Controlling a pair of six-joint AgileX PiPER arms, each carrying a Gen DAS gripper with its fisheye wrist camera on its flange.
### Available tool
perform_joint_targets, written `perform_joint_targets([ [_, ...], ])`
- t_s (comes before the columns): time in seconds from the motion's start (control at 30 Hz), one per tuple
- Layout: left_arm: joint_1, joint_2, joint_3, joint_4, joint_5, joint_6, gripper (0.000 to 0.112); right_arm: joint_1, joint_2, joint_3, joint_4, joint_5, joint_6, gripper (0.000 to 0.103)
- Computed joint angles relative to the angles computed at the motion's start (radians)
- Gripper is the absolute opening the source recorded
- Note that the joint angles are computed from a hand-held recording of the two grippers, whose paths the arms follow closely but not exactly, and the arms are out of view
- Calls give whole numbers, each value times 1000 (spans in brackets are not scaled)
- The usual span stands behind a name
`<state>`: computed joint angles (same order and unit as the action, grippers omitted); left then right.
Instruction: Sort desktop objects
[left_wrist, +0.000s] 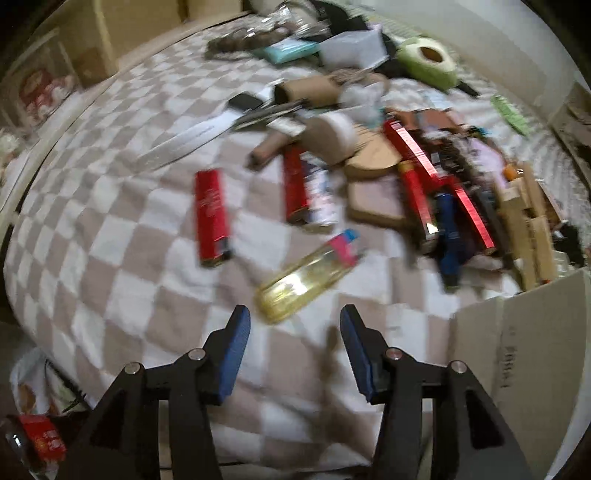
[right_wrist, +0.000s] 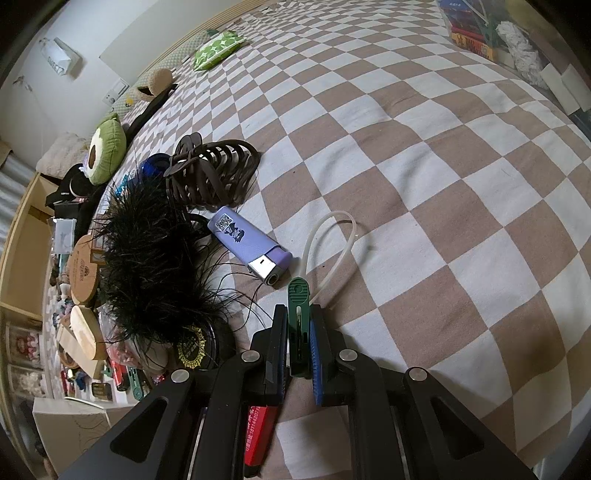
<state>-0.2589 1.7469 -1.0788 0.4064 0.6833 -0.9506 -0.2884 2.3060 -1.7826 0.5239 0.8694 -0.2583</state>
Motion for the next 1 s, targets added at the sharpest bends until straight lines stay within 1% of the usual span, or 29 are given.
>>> perform_joint_targets([
  [0.03,-7,6,-10,6,-3,-5,69,0,0,0,-3,0,1,12],
  [0.13,-12,53,-59,22,9,-48,78,1,-3,2,-9,-2,3,12],
  [0.23,16,105,-111,-24,10,-57,85,-1,-4,4,-7,-2,0,12],
  [0.33,20,135,-148,-16,39,-86,85,-1,-3,2,-11,0,2,12],
  [0.4,-8,160,-181,56,106,-104,85,-2,-3,1,-12,2,0,12],
  [0.5,-47,159,-170,147,197,-134,85,-7,-4,4,-1,3,-9,12],
  [0.6,-18,101,-90,95,172,-112,85,-9,-3,3,5,7,-10,12],
  [0.63,-10,93,-81,102,177,-126,85,-8,-3,1,2,8,-7,12],
  [0.77,20,72,-56,148,203,-196,86,-2,-5,2,-8,5,0,12],
  [0.87,37,100,-89,196,228,-242,86,5,-8,5,-11,0,11,12],
  [0.97,28,134,-123,276,273,-295,86,9,-9,7,-12,-3,15,12],
  [1.0,24,124,-115,281,252,-294,86,10,-9,7,-13,-4,15,12],
])
